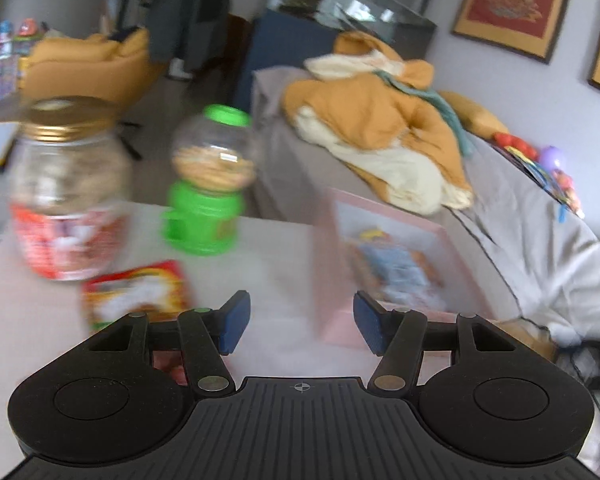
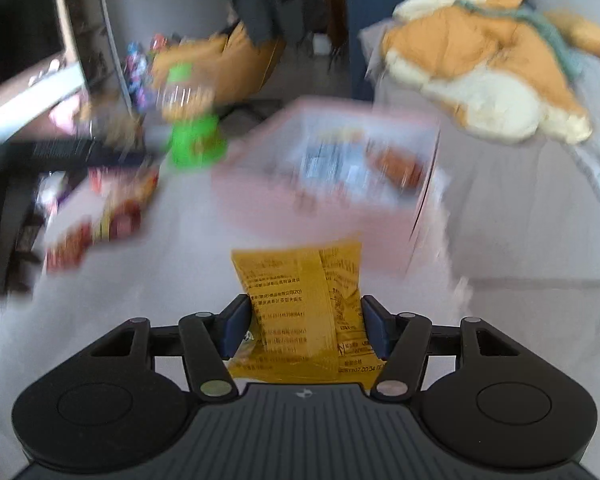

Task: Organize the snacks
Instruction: 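Release clear packet into pink box with left while right releases yellow packet inside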

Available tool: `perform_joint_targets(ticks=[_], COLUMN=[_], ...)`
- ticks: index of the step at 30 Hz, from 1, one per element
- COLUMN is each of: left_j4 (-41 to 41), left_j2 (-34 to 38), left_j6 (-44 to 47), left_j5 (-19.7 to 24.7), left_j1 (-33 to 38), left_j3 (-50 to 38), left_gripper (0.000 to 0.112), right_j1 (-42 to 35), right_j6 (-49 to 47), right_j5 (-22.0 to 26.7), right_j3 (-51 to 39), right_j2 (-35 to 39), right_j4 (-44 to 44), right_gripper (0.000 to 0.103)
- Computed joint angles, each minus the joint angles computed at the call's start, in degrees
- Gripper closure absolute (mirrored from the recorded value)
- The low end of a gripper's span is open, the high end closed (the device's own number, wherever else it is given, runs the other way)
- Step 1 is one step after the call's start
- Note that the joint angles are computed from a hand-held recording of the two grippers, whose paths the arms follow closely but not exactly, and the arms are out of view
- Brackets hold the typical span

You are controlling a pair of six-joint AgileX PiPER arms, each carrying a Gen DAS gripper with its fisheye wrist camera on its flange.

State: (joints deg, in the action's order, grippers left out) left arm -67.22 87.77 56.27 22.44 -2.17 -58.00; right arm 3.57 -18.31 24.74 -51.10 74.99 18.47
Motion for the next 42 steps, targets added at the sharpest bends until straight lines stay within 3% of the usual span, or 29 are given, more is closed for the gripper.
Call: perform_joint_targets(ticks=[4,6,7,8,10,12,15,18,20,23,25,28,31,33,35,38,42], left_j4=[-8.9,-10.8,-11.8,-12.3,-13.7,-15.9,-17.9,-16.1,-14.4,-16.6,-16.2,-20.5,-23.3,-26.3,-25.9,-27.6,-29.0], left_j2=[-2.9,-3.7,-4.1,-4.3,-4.0,-2.7,-2.3,-4.3,-7.5,-12.3,-13.6,-14.7,-14.8,-15.4,-15.3,-15.1,-14.7], left_j6=[7.8,9.5,10.7,11.7,14.2,17.2,18.9,15.9,14.4,16.1,16.1,22.1,25.1,28.2,27.9,30.0,31.7], left_j5=[3.7,5.9,6.6,7.2,8.9,10.3,11.2,8.4,5.9,5.0,5.4,1.4,-4.6,-5.3,-4.3,-3.8,-3.7], left_j1=[8.8,13.1,15.1,16.8,20.1,21.8,22.7,21.1,20.1,19.1,17.4,11.9,6.8,6.5,7.3,7.8,7.7], left_j3=[4.3,6.0,7.0,7.9,9.2,10.1,12.2,14.7,17.7,22.9,25.0,27.9,29.7,30.6,30.7,30.9,30.8], left_gripper=[0.049,0.049,0.049,0.049,0.049,0.049,0.049,0.049,0.05,0.05,0.05,0.05,0.053,0.054,0.054,0.054,0.054], right_j1=[-1.1,0.2,0.9,1.5,3.6,5.1,4.0,2.6,4.5,7.7,8.0,7.4,11.3,13.8,15.0,15.1,12.1], right_j6=[6.3,13.0,13.9,14.1,19.7,20.3,11.3,6.6,14.2,31.3,36.0,34.6,42.9,48.0,46.8,36.9,21.7], right_j5=[1.2,-0.7,-1.0,0.6,3.9,6.8,11.0,17.6,16.7,12.7,9.6,11.0,10.7,9.0,7.8,9.1,13.4], right_j3=[-13.4,-21.0,-24.5,-28.2,-33.4,-34.9,-32.9,-28.0,-23.2,-14.4,-10.4,-13.6,-15.4,-15.5,-14.9,-15.4,-15.1], right_j2=[1.7,5.7,8.3,11.1,15.8,18.1,18.8,18.8,18.2,14.8,13.4,18.2,22.2,22.8,22.2,20.2,13.0], right_j4=[-3.2,-10.4,-13.3,-15.7,-25.2,-28.5,-16.9,-6.6,-11.2,-24.8,-23.6,-16.8,-23.9,-30.6,-32.2,-26.4,-12.6], right_gripper=[0.048,0.042,0.016,0.0,0.001,0.001,0.001,0.001,0.001,0.001,0.001,0.001,0.002,0.01,0.028,0.041,0.041])
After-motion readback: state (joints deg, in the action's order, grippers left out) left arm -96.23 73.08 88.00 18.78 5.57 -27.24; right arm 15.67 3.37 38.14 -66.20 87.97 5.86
